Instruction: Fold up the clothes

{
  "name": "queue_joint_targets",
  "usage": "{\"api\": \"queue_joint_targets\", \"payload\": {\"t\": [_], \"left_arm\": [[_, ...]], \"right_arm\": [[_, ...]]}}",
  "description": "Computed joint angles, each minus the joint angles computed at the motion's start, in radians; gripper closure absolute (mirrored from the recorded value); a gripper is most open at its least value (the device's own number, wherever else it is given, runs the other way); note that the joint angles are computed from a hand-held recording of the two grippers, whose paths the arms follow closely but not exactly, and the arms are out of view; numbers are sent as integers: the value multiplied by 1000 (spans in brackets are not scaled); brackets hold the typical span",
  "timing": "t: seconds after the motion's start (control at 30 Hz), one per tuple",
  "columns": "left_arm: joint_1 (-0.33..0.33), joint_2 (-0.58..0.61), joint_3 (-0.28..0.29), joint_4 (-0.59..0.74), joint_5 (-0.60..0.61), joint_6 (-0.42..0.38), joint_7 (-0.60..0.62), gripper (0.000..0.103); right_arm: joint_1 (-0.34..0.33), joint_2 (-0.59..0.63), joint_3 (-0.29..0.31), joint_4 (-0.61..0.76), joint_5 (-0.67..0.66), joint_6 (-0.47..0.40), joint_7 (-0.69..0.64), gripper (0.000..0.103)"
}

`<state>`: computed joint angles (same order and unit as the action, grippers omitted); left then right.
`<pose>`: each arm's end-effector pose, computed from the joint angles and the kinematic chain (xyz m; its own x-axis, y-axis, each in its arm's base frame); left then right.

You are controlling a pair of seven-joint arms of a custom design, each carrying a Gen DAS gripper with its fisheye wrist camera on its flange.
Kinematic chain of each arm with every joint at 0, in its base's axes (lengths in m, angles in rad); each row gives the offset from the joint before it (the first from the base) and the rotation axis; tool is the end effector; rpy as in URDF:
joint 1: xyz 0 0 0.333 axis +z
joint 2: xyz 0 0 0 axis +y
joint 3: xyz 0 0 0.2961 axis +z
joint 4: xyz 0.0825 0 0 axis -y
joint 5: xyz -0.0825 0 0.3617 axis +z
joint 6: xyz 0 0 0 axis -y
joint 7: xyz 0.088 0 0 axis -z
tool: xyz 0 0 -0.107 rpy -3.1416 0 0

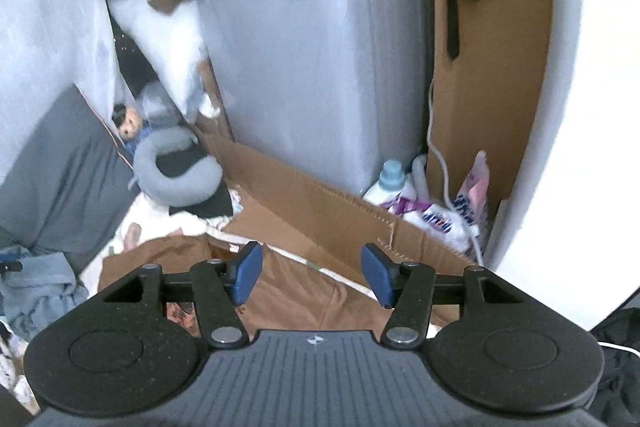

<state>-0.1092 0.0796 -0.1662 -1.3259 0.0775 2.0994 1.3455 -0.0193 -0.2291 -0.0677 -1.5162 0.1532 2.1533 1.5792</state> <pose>0.5651 -0.1500 0.7372 -0.0887 -0.9927 0.0812 -0.7704 0.0167 -0.6373 0.4741 -0.0417 0.8185 -0.0468 -0.9847 -0.1680 -0.6391 0.1588 -0.7526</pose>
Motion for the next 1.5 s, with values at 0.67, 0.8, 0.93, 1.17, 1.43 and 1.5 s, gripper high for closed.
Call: {"api": "queue_joint_targets", "payload": {"t": [0.67,0.8,0.93,1.17,1.43,1.5], "left_arm": [[34,-302,59,-220,-60,-77,-54,35],[32,-357,74,-302,-89,-36,-34,27],[30,-417,73,-407,-88,17,-51,27],[-6,-515,73,-597,-94,150,-43,27],[-24,-559,62,-726,-73,215,-71,27],[-22,-570,58,-763,-62,250,-102,27]], "right_arm": [[-55,-171,-78,49,93,-145,-222,36],[-65,-313,-67,-172,98,-84,-200,36],[-78,-436,-47,-368,90,-70,-170,36],[-81,-604,-24,-624,102,-56,-122,36],[-78,-724,-6,-787,111,-26,-90,36],[-76,-739,-4,-814,110,-20,-91,36]]}}
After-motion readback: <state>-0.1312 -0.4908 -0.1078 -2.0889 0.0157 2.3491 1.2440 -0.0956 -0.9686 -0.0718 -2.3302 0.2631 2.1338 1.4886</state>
